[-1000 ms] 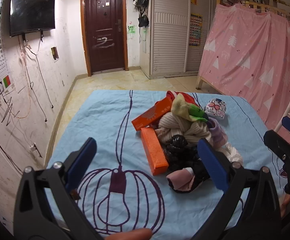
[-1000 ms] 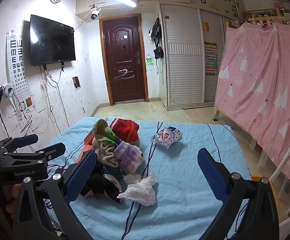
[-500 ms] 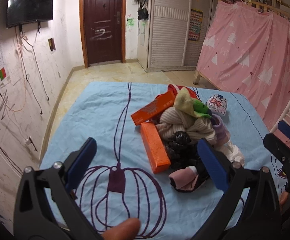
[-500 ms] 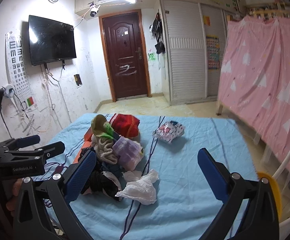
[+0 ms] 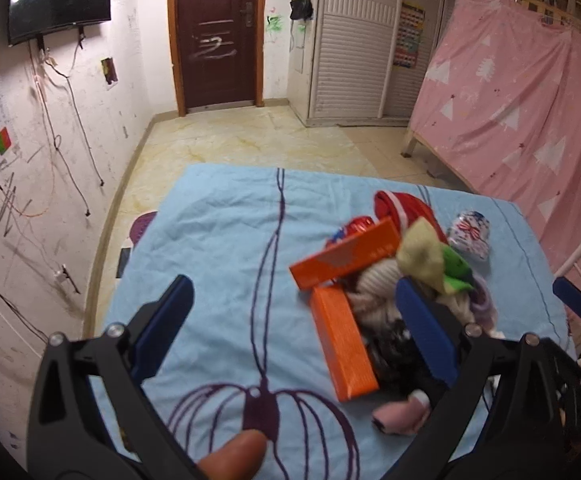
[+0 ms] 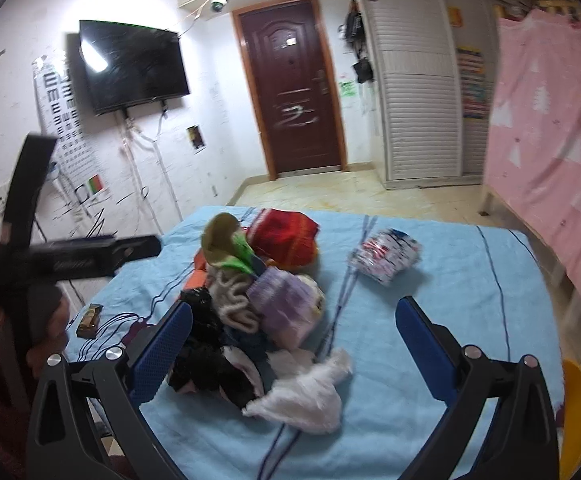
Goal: Collect trash
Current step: 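Grasp the green-and-white sock with the right gripper while the left tool approaches the orange box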
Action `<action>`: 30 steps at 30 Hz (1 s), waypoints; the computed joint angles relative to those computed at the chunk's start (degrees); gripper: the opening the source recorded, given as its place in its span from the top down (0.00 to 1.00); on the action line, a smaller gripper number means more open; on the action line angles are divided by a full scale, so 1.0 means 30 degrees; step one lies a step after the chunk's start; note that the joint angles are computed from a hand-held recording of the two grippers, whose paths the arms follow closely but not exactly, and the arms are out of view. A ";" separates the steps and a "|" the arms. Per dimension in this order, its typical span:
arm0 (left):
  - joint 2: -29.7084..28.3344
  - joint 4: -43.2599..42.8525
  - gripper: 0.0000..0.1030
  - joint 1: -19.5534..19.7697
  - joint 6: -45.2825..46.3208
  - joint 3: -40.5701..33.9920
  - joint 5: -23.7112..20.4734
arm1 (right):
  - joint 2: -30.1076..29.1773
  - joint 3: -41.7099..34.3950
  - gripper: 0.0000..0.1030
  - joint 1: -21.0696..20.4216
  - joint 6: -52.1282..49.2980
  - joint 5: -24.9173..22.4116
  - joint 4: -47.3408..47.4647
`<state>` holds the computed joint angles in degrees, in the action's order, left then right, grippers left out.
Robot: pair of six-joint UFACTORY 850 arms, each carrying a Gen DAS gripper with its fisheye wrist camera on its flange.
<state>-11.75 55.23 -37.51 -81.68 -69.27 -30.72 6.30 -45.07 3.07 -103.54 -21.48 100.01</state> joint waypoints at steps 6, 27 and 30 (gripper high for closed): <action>-0.0971 -0.4966 0.15 0.0847 0.5942 -0.1463 0.1236 | -0.1681 -0.1805 0.40 0.0229 0.3419 -0.0451 -0.4179; -0.2852 -2.1810 0.10 0.3095 2.0563 -0.3716 0.2334 | -0.3936 -0.3937 0.96 -0.2354 0.7219 -0.5647 -0.6222; -0.3120 -2.1186 0.06 0.2927 2.0307 -0.4149 0.2030 | -0.3897 -0.3971 0.96 -0.3154 0.7047 -0.6090 -0.5403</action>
<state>-21.11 -8.33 -28.73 -20.76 -81.72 -24.63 -5.39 -56.98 -6.40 -82.40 -39.75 83.80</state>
